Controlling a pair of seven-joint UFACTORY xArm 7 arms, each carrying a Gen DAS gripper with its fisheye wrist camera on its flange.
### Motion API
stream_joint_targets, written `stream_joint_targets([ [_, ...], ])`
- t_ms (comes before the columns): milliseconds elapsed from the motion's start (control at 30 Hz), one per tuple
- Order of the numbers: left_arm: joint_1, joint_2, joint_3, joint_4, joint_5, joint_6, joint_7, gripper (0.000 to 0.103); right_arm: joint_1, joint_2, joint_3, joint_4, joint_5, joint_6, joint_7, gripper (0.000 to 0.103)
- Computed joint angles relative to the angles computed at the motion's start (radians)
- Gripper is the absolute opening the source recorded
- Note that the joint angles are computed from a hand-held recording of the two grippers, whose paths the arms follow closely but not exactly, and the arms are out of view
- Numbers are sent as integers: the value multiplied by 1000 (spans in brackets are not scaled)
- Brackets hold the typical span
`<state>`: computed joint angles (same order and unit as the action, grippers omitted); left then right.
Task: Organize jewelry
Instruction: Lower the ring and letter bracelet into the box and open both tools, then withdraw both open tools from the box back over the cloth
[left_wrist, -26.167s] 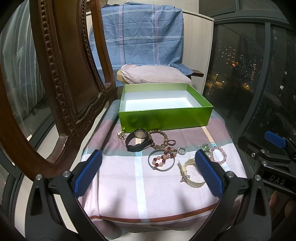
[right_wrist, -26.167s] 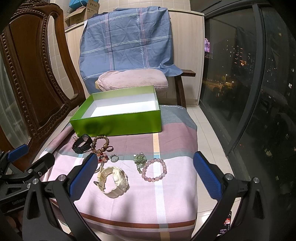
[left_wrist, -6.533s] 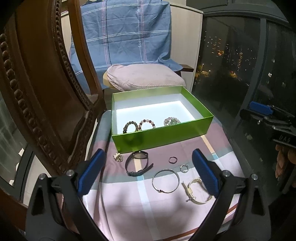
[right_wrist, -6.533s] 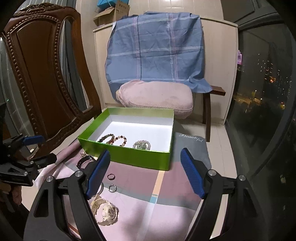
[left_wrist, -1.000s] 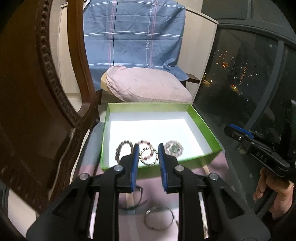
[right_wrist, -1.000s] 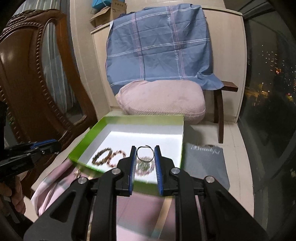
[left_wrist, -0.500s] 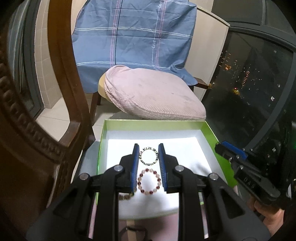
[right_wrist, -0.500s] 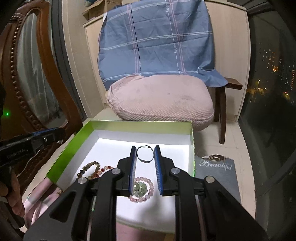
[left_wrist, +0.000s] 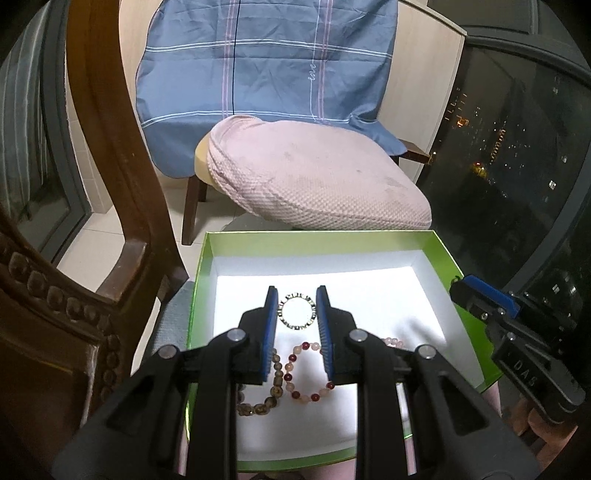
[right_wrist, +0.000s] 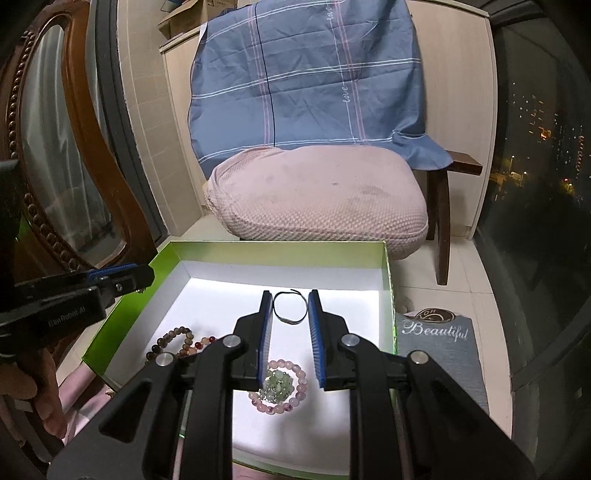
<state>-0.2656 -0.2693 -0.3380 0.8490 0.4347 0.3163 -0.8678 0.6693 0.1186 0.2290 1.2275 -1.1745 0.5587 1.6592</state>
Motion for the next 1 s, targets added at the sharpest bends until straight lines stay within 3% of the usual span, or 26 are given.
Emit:
stream_joint_targets([
  [133, -2, 7, 7, 5, -4, -9, 4, 21, 0, -3, 0, -1, -1, 9, -8, 20],
  [167, 0, 4, 7, -2, 0, -24, 1, 33, 2, -5, 2, -1, -1, 23, -8, 21],
  [200, 8, -4, 0, -5, 9, -31, -10, 50, 5, -10, 3, -3, -9, 40, 1, 37],
  [233, 27, -15, -17, -7, 39, -34, -44, 82, 8, -17, 5, -6, -24, 55, 15, 50],
  [267, 88, -48, -68, -20, 103, -57, -119, 89, 16, -32, 9, -14, -64, 87, 57, 71],
  [300, 115, -70, -88, -29, 135, -74, -153, 90, 30, -59, 19, -30, -137, 151, 131, 78],
  [333, 99, -89, -74, -32, 138, -78, -145, 90, 30, -76, 31, -40, -170, 182, 162, 79],
  [500, 84, -182, -70, -59, 73, -74, -81, 91, -20, -213, 84, -137, -203, 189, 256, 79],
  [733, 42, -351, -75, -133, -28, -4, 37, 93, -73, -412, 173, -255, -124, 220, 220, 79],
  [867, -38, -455, -42, -202, -112, 33, 128, 94, -69, -520, 231, -306, -12, 267, 124, 79],
  [1000, -95, -553, -58, -260, -179, 85, 173, 95, -71, -576, 305, -314, 67, 323, 49, 80],
])
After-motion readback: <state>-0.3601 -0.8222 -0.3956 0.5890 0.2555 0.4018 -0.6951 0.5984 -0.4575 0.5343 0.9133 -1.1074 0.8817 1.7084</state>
